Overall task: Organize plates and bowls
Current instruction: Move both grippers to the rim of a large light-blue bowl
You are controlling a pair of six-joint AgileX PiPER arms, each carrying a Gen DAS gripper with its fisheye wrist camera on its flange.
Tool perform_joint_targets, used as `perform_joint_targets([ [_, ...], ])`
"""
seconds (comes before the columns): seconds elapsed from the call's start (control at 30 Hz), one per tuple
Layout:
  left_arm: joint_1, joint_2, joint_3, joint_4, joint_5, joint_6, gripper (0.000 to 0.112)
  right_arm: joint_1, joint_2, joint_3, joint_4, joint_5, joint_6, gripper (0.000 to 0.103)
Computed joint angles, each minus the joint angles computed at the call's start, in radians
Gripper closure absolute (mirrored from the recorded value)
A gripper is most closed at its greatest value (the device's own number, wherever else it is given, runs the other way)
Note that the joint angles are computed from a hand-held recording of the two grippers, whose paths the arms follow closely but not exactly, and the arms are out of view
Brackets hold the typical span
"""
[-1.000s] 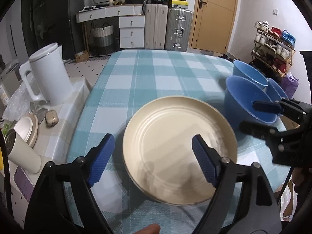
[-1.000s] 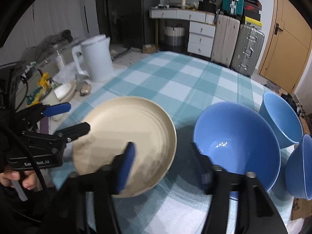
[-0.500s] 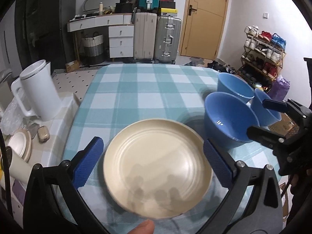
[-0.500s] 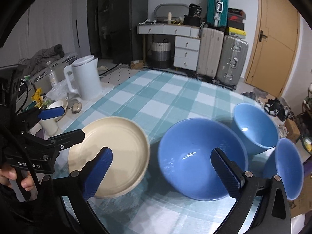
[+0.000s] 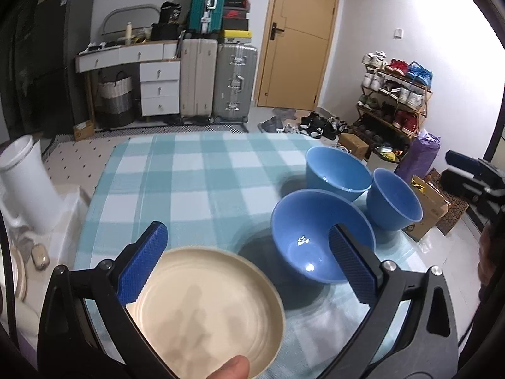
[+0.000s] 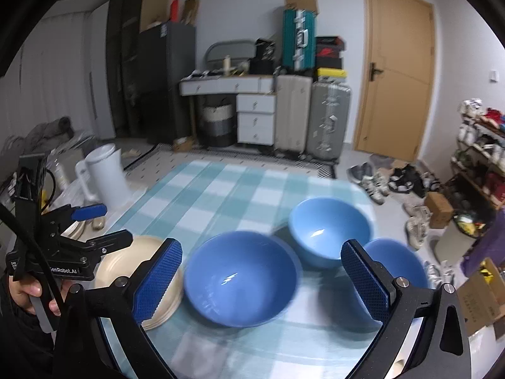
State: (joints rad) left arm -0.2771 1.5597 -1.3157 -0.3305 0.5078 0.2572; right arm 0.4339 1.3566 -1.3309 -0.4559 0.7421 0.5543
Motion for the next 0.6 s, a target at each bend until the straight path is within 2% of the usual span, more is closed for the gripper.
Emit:
perform_joint_targets([
  [0.2,-0.075,0.07,-0.156,0.093,0.049,-0.091,0.01,-0.147,-0.057,-0.037,0.152,0.03,-0.159,0.0],
  [0.33,-0.131,0.126,-0.27,0.16,0.092,-0.151,0.01,-0.276,-0.081,-0.062,0.32,0.048,-0.305,0.0],
  [0.43,-0.164,0.181,-0.365,0.189,0.13,-0.183,0.01,-0.344,-0.075,-0.091,0.36,0.073,-0.357,0.0],
  [0.6,-0.195,0.295,-0.541,0.199,0.215,-0.21,0.01,-0.506,-0.048,-0.129,0.54,0.108,-0.521,0.0],
])
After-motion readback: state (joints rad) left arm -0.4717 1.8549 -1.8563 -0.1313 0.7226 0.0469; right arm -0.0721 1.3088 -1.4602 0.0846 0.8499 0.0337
